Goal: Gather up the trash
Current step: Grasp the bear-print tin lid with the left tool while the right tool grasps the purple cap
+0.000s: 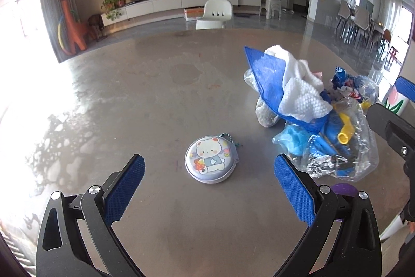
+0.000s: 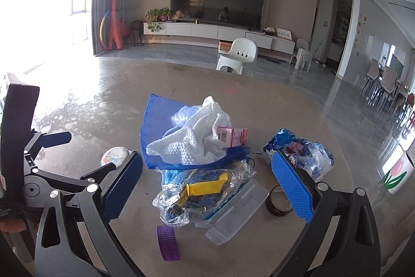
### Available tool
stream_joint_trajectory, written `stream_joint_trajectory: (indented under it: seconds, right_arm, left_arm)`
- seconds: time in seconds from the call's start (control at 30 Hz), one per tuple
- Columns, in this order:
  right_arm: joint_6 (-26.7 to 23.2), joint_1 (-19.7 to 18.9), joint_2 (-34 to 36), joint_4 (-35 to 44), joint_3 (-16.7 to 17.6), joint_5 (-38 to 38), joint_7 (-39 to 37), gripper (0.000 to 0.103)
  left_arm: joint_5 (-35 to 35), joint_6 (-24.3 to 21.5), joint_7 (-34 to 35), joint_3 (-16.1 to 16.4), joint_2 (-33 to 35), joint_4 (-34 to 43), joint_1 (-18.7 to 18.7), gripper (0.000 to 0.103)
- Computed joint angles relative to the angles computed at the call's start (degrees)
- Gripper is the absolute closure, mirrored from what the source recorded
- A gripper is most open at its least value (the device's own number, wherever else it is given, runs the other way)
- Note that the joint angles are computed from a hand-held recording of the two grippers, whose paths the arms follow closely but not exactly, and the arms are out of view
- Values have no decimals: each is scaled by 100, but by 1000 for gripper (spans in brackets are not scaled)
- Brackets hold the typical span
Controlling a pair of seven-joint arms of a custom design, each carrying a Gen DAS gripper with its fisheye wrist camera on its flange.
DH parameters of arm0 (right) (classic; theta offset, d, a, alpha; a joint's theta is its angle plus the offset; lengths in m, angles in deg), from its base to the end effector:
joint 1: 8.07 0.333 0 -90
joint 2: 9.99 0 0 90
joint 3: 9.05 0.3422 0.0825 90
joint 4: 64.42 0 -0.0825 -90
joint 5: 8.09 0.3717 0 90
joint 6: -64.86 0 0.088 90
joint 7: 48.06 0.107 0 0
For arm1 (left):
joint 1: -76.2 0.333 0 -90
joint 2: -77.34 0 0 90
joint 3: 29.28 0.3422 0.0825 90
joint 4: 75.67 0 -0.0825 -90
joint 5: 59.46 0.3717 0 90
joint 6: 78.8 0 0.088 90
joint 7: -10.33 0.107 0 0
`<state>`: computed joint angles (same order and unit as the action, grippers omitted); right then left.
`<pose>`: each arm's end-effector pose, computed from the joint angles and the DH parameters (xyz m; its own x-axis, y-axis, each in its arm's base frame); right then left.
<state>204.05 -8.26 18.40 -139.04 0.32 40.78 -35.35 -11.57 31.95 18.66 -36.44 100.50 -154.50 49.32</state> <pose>0.7439 0.0901 0.5619 0.7853 -0.6078 0.1173 -0.2589 -0.4946 -0.8297 0.6167 -0.3338 0.5477 0.5788 -0.8141 -0.0472 -0.6061 -0.3907 -0.6928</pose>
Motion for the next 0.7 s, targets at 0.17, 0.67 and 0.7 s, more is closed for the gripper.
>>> stream_joint_trajectory:
  seconds: [0.17,0.67,0.7]
  right_arm:
    - [9,30,129,123,1,-80,129,4]
    - [-32,0,-9,-89,11,-77,117,4]
    - [-23,-6,-39,-131,9,-58,97,4]
  left_arm:
    - [-171,157,22,20,120,-30,120,5]
    - [-511,808,324,88,292,-131,352,44]
    - [-509,781,418,87,352,-33,333,45]
